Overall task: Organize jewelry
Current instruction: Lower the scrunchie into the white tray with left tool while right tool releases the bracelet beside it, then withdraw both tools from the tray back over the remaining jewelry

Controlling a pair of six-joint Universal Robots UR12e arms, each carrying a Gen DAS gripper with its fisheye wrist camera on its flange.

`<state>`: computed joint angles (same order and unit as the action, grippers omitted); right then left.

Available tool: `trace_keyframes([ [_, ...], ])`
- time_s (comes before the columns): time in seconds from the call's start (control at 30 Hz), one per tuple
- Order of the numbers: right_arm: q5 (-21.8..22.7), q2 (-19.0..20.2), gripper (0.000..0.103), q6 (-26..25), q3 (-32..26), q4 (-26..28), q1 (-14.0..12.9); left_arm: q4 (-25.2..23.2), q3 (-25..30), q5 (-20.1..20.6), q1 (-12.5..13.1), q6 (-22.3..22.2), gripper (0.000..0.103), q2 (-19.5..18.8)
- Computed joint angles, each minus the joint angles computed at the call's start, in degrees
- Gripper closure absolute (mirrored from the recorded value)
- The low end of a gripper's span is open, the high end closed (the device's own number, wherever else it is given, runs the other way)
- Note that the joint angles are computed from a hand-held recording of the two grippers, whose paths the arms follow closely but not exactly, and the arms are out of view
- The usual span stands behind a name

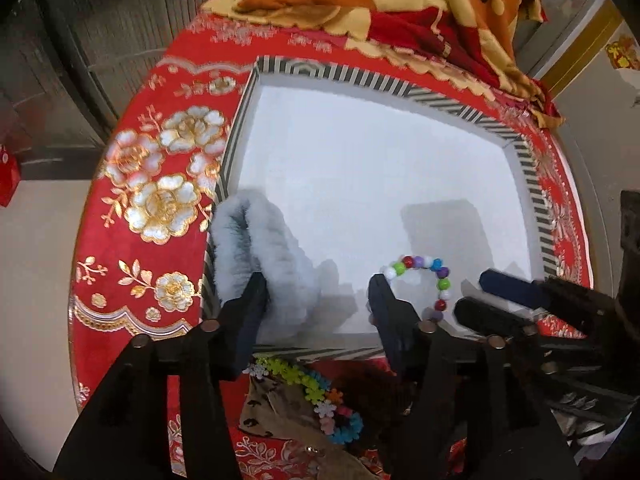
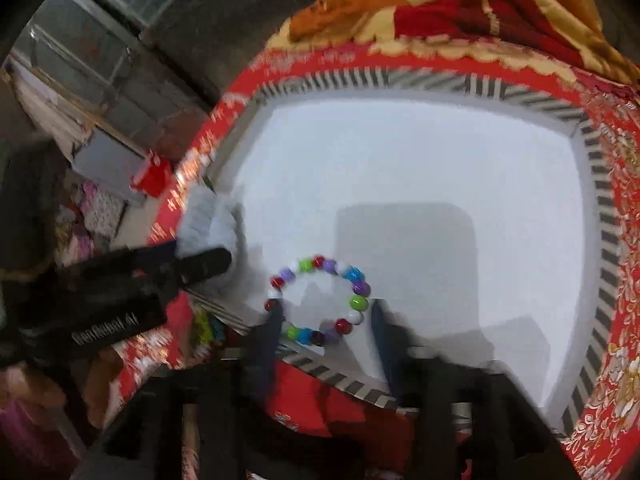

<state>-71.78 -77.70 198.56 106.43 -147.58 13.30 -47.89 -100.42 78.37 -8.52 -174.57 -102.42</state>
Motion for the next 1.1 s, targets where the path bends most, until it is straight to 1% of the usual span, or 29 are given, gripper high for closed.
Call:
trace_keyframes([
  [0.07, -0.87, -0.8, 0.056, -0.42, -0.08, -0.57, 0.01, 0.83, -0.34, -0.28, 0.1, -0.31, 0.043, 0.66],
  [0.1, -2.54, -1.4, 0.056, -0.7, -0.17, -1.04, 0.27, 1.12, -0.45, -0.73, 0.19, -0.65, 0.042, 0.97],
  [0.13, -3.57, -2.06, 0.056, -0.77, -0.13, -1.66, 0.44, 1.26, -0.45, -1.12, 0.26, -0.99, 0.042, 1.2],
  [0.23, -3.91, -4.5, 0.056, -0.96, 0.6, -2.63, 0.35, 2.34, -1.18, -2.85, 0.75, -1.86, 0.042, 2.77],
  [0.33, -6.24, -7.23, 0.056, -1.24, 1.65, -3.42, 0.77, 3.92, -2.59, -3.13, 1.03, -2.07, 0.042, 4.67],
  [0.4, -6.61, -9.31, 0.056, -0.77, 3.14, -4.92, 0.45, 4.29, -3.38, -3.25, 1.15, -2.19, 0.042, 5.76],
  [0.5, -6.14, -11.56, 0.055, 0.51, 3.93, -5.28, 0.43, 3.78, -4.59, -3.86, 1.44, -2.11, 0.042, 7.42],
  [0.57, -5.96, -12.97, 0.055, 1.19, 4.91, -7.06, 0.71, 4.25, -5.7, -3.17, 1.37, -1.81, 0.042, 8.63],
  [0.63, -7.05, -14.2, 0.055, 1.27, 5.79, -7.65, 1.28, 4.79, -6.7, -2.24, 1.2, -1.64, 0.042, 9.68],
  [0.7, -9.14, -15.28, 0.055, 0.95, 6.49, -7.42, 2.25, 5.16, -7.61, -1.91, 1.28, -1.43, 0.042, 10.61],
  [0.83, -16.01, -16.52, 0.055, 0.35, 7.64, -6.31, 4.83, 6.85, -9.46, -0.19, 1.08, -1.78, 0.042, 12.41],
  [1.1, -22.79, -17.66, 0.055, 3.36, 10.18, -6.33, 7.85, 9.26, -11.84, 2.36, 0.45, -1.33, 0.042, 15.18],
])
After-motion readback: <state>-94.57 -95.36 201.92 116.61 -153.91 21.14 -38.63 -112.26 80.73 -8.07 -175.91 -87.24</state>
